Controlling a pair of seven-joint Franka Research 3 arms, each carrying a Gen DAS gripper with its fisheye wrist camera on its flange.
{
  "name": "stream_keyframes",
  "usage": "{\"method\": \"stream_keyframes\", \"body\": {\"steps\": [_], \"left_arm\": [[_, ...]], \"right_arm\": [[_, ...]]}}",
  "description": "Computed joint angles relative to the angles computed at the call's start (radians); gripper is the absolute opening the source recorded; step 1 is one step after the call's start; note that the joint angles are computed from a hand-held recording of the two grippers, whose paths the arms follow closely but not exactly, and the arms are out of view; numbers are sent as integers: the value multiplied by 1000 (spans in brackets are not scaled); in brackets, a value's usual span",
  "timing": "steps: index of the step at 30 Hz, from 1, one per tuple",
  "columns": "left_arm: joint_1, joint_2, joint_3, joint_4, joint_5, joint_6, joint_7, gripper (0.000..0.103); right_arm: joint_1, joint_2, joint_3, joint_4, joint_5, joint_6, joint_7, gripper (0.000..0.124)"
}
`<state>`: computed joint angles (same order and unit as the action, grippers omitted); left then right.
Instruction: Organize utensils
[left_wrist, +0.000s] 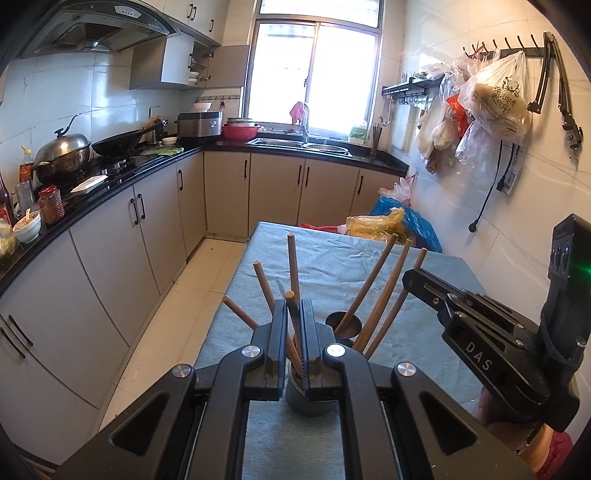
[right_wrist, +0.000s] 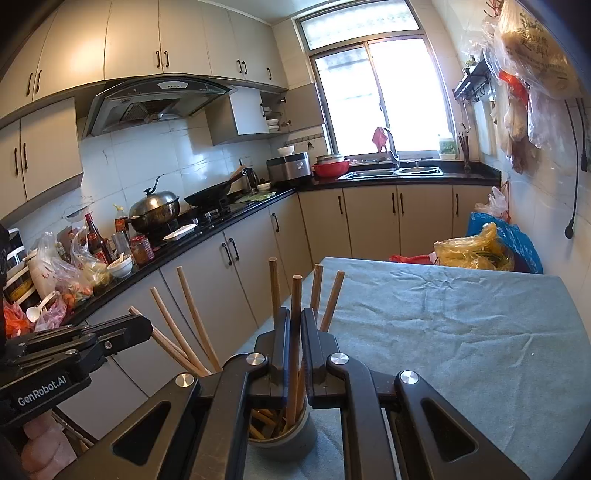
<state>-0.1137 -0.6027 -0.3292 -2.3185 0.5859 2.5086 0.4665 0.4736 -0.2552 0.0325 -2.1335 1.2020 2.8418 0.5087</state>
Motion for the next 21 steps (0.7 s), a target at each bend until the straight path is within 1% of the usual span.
{"method": "stream_keyframes", "body": {"steps": [11, 18, 19, 20, 21], "left_arm": [[1, -21, 8, -21, 0, 4, 6, 6], [4, -42, 3, -33, -5, -10, 1, 6], [6, -49, -1, -36, -2, -16, -3, 7], [9, -55, -9, -37, 1, -26, -9, 12], [13, -62, -20, -36, 7, -41, -20, 17]], "right_arm": [[7, -41, -7, -17, 1, -14, -6, 7], [15, -85, -20, -44, 1, -19, -3, 7], [15, -94, -22, -50, 1, -20, -1, 10], [14, -105, -24, -59, -4, -21, 5, 12], [12, -115, -27, -66, -9, -24, 11, 20]]}}
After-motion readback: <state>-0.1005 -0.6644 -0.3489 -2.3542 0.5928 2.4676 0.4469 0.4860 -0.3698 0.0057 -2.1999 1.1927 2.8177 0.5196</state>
